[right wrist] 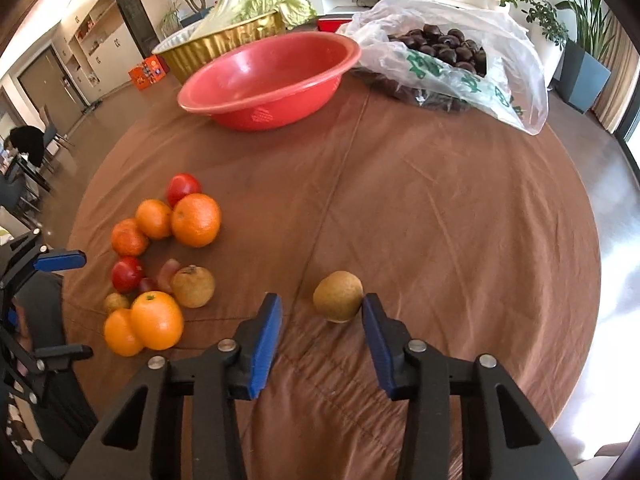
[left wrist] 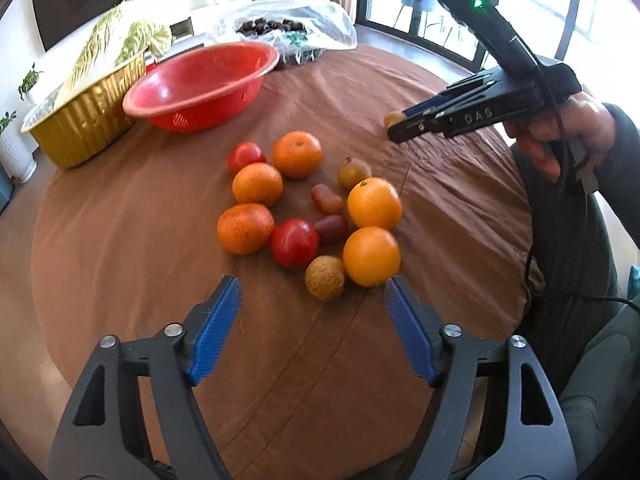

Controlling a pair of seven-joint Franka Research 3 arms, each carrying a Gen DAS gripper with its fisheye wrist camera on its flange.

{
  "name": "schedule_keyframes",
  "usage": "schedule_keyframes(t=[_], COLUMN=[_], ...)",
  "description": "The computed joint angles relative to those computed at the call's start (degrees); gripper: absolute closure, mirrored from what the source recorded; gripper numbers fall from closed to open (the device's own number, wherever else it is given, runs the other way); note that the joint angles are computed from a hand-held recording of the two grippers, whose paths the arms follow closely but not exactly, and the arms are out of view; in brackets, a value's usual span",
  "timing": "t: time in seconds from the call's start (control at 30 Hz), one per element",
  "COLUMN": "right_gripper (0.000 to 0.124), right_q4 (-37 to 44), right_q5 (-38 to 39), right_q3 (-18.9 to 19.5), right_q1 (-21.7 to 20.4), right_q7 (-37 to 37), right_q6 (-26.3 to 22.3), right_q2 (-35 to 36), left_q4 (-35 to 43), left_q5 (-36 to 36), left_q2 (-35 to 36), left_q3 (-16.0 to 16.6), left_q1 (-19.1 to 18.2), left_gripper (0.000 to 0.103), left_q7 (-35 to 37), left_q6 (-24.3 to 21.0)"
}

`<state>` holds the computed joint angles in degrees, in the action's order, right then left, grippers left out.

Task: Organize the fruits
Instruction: 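Grasp a brown round fruit with the left tool while the right tool grasps a brown kiwi-like fruit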

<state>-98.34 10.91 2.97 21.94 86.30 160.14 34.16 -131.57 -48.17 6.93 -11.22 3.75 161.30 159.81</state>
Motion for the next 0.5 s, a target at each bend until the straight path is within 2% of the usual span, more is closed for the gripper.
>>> schedule_keyframes(t=[0.07,0.1,0.3,0.4,0.43,0.47,0.5], right_gripper=[0.086,0.087,0.096,0.096,0.096,0.096,0.096], right_q4=[0.68,1.18,2.32,1.81,1.45,0.95,0.4], right_q5=[0.24,0.2,0.47,1.28,1.83,2.16,2.74], right_q3=[0.19,0.07,0.58,1.04,1.49,1.63,2.1], right_q1=[-0.4,-0.4,-0.99,-1.37,-1.79,-1.82,-2.15], right_q7=[-0.44,-0.45,-1.86,-2.45,-2.96,-3.17,-3.7], right_q6=[-0.19,-0.46,-0.16,0.06,0.38,0.82,1.29], right_q2=[0.55,0.88,1.94,1.61,1.36,1.08,0.73], left_q4=[0.57,1.06,1.27,1.71,2.06,2.69,3.36], left_q5=[0.35,1.28,4.18,4.69,4.91,5.27,5.99], left_q2=[0.51,0.97,1.64,2.14,2.43,2.94,3.36], left_q3=[0.27,0.52,-0.01,-0.04,-0.01,0.05,0.13], left_q1=[0.37,0.5,1.03,1.23,1.37,1.53,1.7], left_gripper=[0.053,0.056,0.06,0.06,0.061,0.07,0.072], left_q7=[-0.3,-1.09,-1.6,-1.73,-2.0,-2.27,-2.9], left_q6=[-1.82,-2.88,-4.62,-5.54,-6.23,-6.85,-8.02])
